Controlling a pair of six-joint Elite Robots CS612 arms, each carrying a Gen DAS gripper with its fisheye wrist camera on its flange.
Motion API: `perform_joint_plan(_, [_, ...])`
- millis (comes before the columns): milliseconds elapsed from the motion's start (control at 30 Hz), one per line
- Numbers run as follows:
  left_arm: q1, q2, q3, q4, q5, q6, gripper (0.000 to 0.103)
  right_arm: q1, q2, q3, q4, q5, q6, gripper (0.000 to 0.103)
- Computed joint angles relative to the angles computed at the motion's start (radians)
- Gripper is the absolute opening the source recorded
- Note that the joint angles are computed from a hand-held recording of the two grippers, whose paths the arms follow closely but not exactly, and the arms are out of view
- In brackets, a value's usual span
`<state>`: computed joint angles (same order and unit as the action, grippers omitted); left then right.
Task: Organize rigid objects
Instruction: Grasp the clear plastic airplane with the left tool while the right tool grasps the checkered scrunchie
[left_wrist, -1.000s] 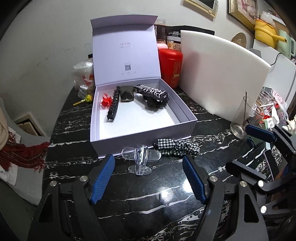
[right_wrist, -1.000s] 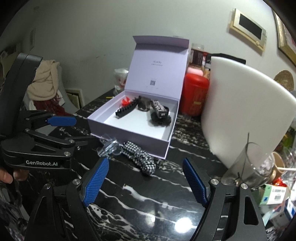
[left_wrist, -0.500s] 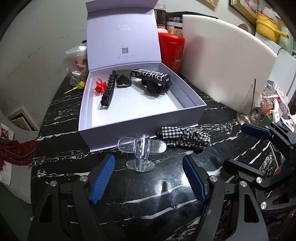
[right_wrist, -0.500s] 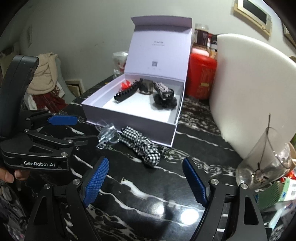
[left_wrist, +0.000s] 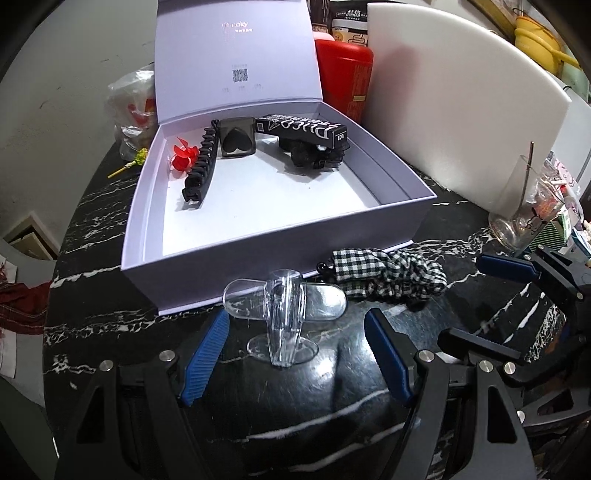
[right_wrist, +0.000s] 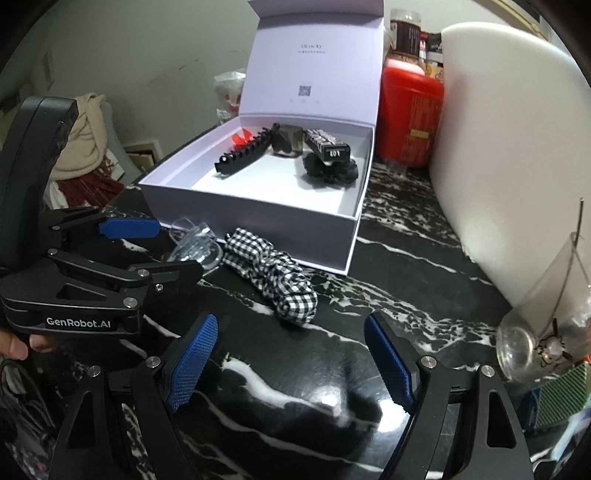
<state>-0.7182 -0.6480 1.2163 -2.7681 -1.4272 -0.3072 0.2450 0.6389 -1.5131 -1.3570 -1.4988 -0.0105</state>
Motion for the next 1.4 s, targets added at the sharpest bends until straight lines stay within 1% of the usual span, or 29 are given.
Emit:
perform_joint_plan(200, [0.009,0.022,-0.033,0.024,-0.037,0.0,0.076,-0.006,-0.004,0.019,0.011,0.017,0.009,0.083])
perform_joint_plan(333, [0.012,0.032,-0.049,0.023,-0.051,0.011,0.079,-0.009,-0.006,0.03,0.017,0.024,0.011,0.083])
perform_joint_plan(367, [0.013,0.035,-0.054,0.029,-0.054,0.014,0.079,-0.009,-0.007,0.033,0.018,0.026,0.011,0.083])
perform_joint_plan(433, [0.015,0.045,-0.075,0.077,-0.061,0.015,0.079,-0.011,-0.008,0.038,0.023,0.031,0.012,0.083])
perform_joint_plan(500, [0.01,0.048,-0.079,0.081,-0.024,0.033,0.08,-0.012,-0.008,0.041,0.025,0.035,0.012,0.083])
perform_joint_plan(533, [0.009,0.05,-0.084,0.091,-0.02,0.039,0.08,-0.013,-0.009,0.043,0.026,0.036,0.012,0.083])
perform_joint_plan(667, [0.011,0.051,-0.078,0.065,-0.026,0.038,0.08,-0.017,-0.011,0.051,0.03,0.04,0.011,0.083])
perform_joint_plan(800, [0.016,0.046,-0.065,0.039,-0.059,0.031,0.08,-0.017,-0.012,0.061,0.018,0.035,0.001,0.083])
perform_joint_plan(900, [0.015,0.046,-0.063,0.033,-0.056,0.045,0.08,-0.018,-0.014,0.07,0.008,0.035,-0.005,0.083])
perform_joint_plan(1000, [0.016,0.044,-0.053,0.016,-0.068,0.05,0.08,-0.017,-0.017,0.079,-0.003,0.034,-0.015,0.08])
perform_joint_plan(1067, [0.018,0.044,-0.05,0.003,-0.078,0.047,0.08,-0.017,-0.019,0.084,-0.008,0.034,-0.023,0.077])
perform_joint_plan(1133, [0.018,0.043,-0.048,0.001,-0.071,0.047,0.08,-0.016,-0.021,0.09,-0.02,0.031,-0.031,0.074])
perform_joint_plan(1200, [0.018,0.042,-0.047,-0.001,-0.068,0.045,0.079,-0.014,-0.023,0.097,-0.031,0.021,-0.038,0.067])
perform_joint_plan(1233, [0.018,0.043,-0.047,-0.001,-0.067,0.044,0.079,-0.014,-0.024,0.1,-0.036,0.021,-0.04,0.058])
perform_joint_plan(1267, [0.017,0.042,-0.046,-0.003,-0.067,0.044,0.078,-0.015,-0.024,0.1,-0.038,0.025,-0.039,0.044])
perform_joint_plan(1300, [0.017,0.043,-0.047,-0.004,-0.064,0.044,0.076,-0.016,-0.026,0.101,-0.037,0.03,-0.037,0.038])
perform_joint_plan(1333, [0.017,0.043,-0.047,-0.004,-0.061,0.044,0.076,-0.017,-0.027,0.1,-0.034,0.037,-0.033,0.033])
perform_joint_plan(1400, [0.017,0.045,-0.051,-0.002,-0.061,0.041,0.076,-0.02,-0.024,0.095,-0.031,0.048,-0.033,0.03])
